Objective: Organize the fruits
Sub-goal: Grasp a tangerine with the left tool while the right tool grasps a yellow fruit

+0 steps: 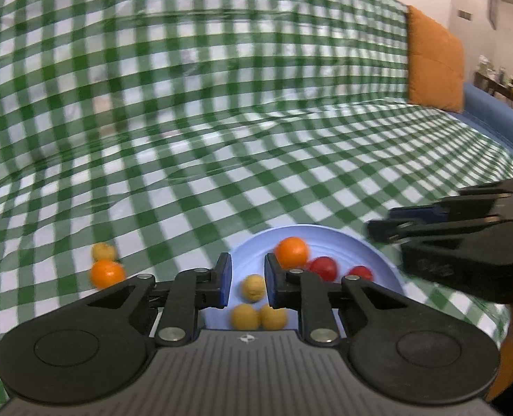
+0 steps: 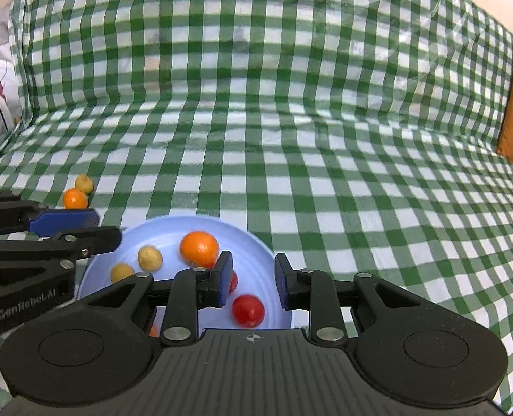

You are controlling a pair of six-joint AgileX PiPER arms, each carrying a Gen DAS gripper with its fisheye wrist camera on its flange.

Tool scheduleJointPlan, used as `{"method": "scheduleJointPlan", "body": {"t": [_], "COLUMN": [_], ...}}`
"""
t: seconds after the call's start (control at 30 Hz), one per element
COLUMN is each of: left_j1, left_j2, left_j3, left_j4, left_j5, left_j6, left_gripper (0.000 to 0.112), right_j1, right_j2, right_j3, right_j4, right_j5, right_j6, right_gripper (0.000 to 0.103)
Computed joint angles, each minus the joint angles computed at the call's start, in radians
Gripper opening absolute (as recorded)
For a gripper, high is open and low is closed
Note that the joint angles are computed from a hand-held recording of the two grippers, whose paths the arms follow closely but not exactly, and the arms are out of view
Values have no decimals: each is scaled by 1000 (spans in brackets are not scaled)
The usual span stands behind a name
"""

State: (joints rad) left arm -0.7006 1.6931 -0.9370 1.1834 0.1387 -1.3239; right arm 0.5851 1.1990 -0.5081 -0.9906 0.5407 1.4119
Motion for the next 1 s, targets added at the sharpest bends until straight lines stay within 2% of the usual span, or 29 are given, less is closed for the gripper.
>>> {"method": "scheduleJointPlan", "body": {"t": [0.13, 0.2, 0.3, 0.33, 0.37, 0.47, 0.63, 0.67, 0.7, 0.73, 0.83, 0.9, 1.0], "left_j1": [37, 66, 101, 108, 114, 141, 156, 159, 164, 175, 188, 217, 251], "left_j2": [54, 86, 143, 163, 186, 260, 355, 370, 381, 378, 357, 326, 264], "left_j3": [-59, -92, -152, -172, -194, -264, -343, -354, -366, -356, -339, -325, -295], "left_j4": [-226, -264, -204, -183, -166, -206, -210, -214, -243, -258, -300, -415, -533], "left_j5": [90, 125, 203, 232, 261, 303, 324, 322, 320, 289, 275, 254, 264], "left_j6": [189, 197, 97, 62, 31, 51, 78, 87, 120, 130, 155, 245, 327], "left_gripper": [22, 25, 50, 62, 68, 73, 71, 60, 56, 45, 43, 43, 43], "right_j1": [28, 32, 40, 40, 41, 58, 73, 74, 76, 78, 91, 111, 148], "right_j2": [1, 6, 24, 31, 40, 61, 103, 115, 127, 141, 185, 215, 265], "right_j3": [-7, -16, -35, -42, -48, -74, -114, -124, -134, -146, -184, -210, -251], "right_j4": [-45, -45, -38, -34, -31, -9, -12, -12, -11, -5, -16, -36, -65], "right_j5": [4, -10, -23, -29, -37, -43, -58, -61, -62, -63, -57, -49, -34], "right_j6": [60, 61, 52, 47, 42, 21, 41, 43, 43, 39, 62, 106, 176], "right_gripper": [20, 20, 20, 20, 20, 20, 21, 21, 22, 22, 27, 27, 27]}}
